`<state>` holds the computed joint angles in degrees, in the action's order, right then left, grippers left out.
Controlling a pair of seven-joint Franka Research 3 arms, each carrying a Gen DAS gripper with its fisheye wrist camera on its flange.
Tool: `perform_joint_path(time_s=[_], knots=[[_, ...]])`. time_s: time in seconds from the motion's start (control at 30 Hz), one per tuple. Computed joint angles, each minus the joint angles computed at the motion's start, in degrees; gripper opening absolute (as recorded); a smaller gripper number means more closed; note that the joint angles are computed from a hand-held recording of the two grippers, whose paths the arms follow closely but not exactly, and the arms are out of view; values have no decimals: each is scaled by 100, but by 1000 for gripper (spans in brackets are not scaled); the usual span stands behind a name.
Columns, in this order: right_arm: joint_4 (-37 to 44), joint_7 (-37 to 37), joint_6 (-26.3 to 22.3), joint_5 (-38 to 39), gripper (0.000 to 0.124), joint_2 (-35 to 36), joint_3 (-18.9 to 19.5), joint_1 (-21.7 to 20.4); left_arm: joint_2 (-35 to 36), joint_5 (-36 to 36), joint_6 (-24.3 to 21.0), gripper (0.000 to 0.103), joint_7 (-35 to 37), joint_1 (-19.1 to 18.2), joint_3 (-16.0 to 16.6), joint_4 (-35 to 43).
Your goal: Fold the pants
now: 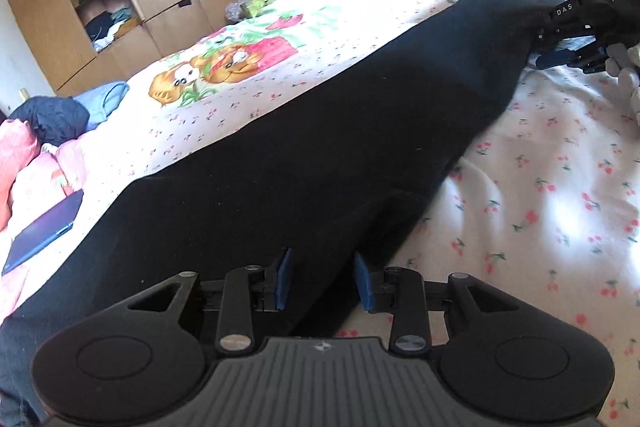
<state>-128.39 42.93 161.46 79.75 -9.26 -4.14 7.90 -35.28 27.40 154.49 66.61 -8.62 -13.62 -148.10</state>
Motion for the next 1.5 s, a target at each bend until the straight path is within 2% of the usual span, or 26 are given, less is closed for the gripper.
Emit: perform_joint_path(time_s=[0.07, 0.17, 0.27, 0.33, 0.43, 0.47, 0.57, 0.63, 0.7, 0.73, 0.87, 0.9, 1.0, 1.1, 1.2, 1.3, 1.37, 1.4, 1.43, 1.5], knots=[[-52, -29, -19, -117, 33, -107, -18, -25, -89, 19, 26, 48, 38, -52, -11, -28], [-3, -320, -56, 260, 33, -183, -89, 14, -154, -16, 58, 49, 4, -108, -48, -3], [-34, -35, -257, 46, 33, -302, -113, -47, -107, -14, 155, 50, -77, -111, -97, 62], [-168, 123, -335, -554, 33, -508, -88, -102, -10, 74, 299, 54, -70, -79, -134, 125], [-431, 892, -240, -2434, 33, -848, 152, -328, 269, 182, 672, 54, -17, -42, -131, 272], [-506, 882, -245, -2660, 33, -994, 120, -317, 390, 207, 840, 54, -1, -27, -122, 331], [-298, -18, 238, -2288, 33, -1069, -274, 209, 897, 452, 1428, 55, -134, 251, -301, 627], [438, -774, 387, -1951, 37, -495, -544, 539, 1319, 758, 1744, 55, -405, 595, -586, 955], [1243, -1118, 277, -2016, 40, 279, -535, 473, 1719, 1089, 1937, 55, -705, 854, -819, 1305], [1583, -1123, 107, -2225, 42, 595, -486, 379, 1886, 1313, 2034, 55, -894, 985, -936, 1466], [2731, -1641, -1189, -3230, 38, 1449, -267, 71, 2358, 2170, 2279, 56, -1502, 1199, -1107, 1905], [2943, -1916, -1559, -3420, 38, 1594, -187, -5, 2440, 2259, 2279, 57, -1564, 1158, -1063, 1965], [3297, -2321, -2015, -4142, 36, 1840, 38, -129, 2632, 2509, 2238, 57, -1848, 1053, -946, 2105], [3871, -2165, -2749, -5043, 36, 2170, 170, -231, 2681, 2747, 2253, 58, -2211, 962, -793, 2103], [4192, -2274, -2918, -5802, 34, 2373, 299, -249, 2721, 3002, 2265, 58, -2649, 884, -650, 2099], [4596, -2295, -3151, -6146, 34, 2557, 390, -261, 2756, 3192, 2285, 58, -3021, 770, -489, 2104], [5126, -2178, -3713, -6531, 34, 2828, 380, -219, 2787, 3437, 2300, 58, -3332, 750, -435, 2143], [5222, -2176, -3799, -6752, 33, 2891, 369, -171, 2799, 3580, 2304, 58, -3493, 743, -412, 2167], [5246, -2214, -3826, -6892, 30, 2915, 374, -144, 2805, 3716, 2313, 58, -3652, 733, -385, 2189], [5219, -2156, -3758, -7098, 16, 2919, 367, -84, 2810, 3973, 2357, 58, -3963, 718, -329, 2217]])
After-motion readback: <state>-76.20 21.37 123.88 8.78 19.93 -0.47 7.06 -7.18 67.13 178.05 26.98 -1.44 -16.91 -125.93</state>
